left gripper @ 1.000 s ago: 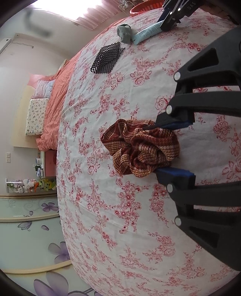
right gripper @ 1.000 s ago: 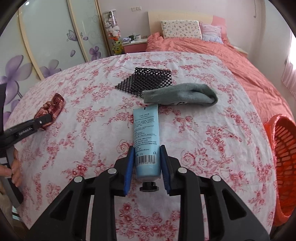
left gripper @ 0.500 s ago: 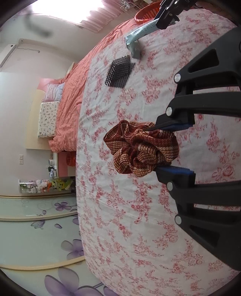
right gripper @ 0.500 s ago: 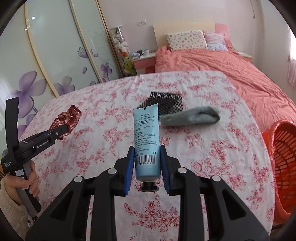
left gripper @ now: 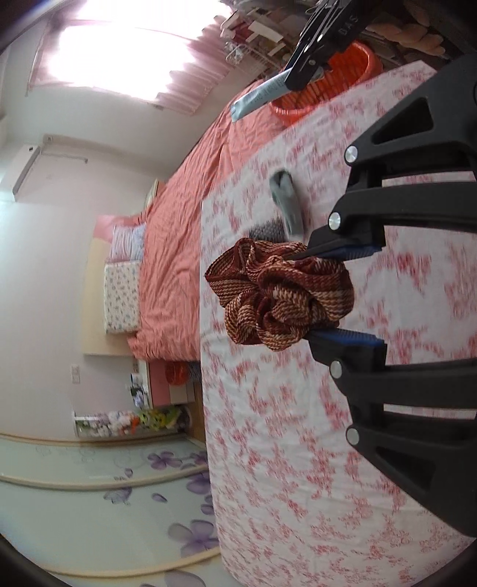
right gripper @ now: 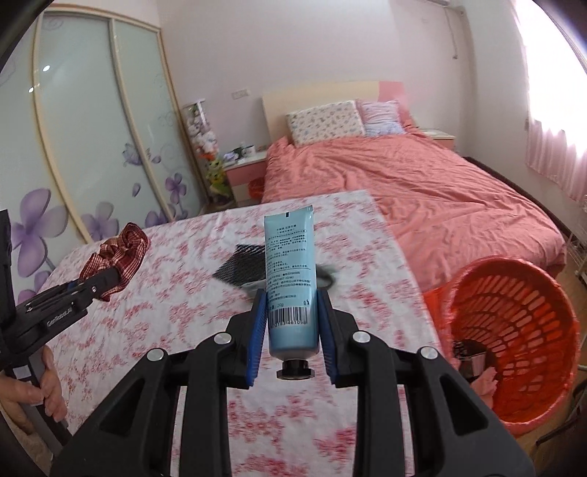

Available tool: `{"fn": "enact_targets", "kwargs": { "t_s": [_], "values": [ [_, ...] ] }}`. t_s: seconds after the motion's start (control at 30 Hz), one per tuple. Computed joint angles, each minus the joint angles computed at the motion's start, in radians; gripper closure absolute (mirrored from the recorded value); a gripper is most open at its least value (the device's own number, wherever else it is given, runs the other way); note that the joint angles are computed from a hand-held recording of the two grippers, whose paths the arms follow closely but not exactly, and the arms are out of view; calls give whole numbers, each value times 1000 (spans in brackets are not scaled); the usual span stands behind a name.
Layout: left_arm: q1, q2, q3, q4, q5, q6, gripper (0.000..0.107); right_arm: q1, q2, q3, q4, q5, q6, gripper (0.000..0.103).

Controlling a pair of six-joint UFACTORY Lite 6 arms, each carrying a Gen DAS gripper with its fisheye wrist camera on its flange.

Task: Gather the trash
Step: 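Carry the scrunchie and blue tube to the orange basket and open both tools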

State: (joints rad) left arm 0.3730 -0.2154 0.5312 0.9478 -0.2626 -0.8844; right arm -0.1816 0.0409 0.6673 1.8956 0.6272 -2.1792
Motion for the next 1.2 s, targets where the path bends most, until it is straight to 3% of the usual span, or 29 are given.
{"fn": "enact_targets", "kwargs": {
  "t_s": [0.17,0.4,0.47,0.7,0.97,1.1,1.2],
  "values": [
    [-228,-8,31,-196,59,91,76,-135,45,55,-33,43,18,75],
    [-570,122,159,-763,75,511,76,-324,179,193,-85,99,49,75],
    [-645,188,212,-858,63,579,76,-369,227,241,-101,113,67,75],
    [-845,494,480,-984,49,642,76,-488,421,430,-159,135,146,75],
    [-928,828,841,-843,125,497,71,-521,625,653,-228,131,298,75],
    [-933,957,967,-1006,174,661,50,-515,728,764,-296,117,390,73],
    [-905,974,958,-1048,180,698,44,-514,754,765,-284,100,369,59]
  ]
}}
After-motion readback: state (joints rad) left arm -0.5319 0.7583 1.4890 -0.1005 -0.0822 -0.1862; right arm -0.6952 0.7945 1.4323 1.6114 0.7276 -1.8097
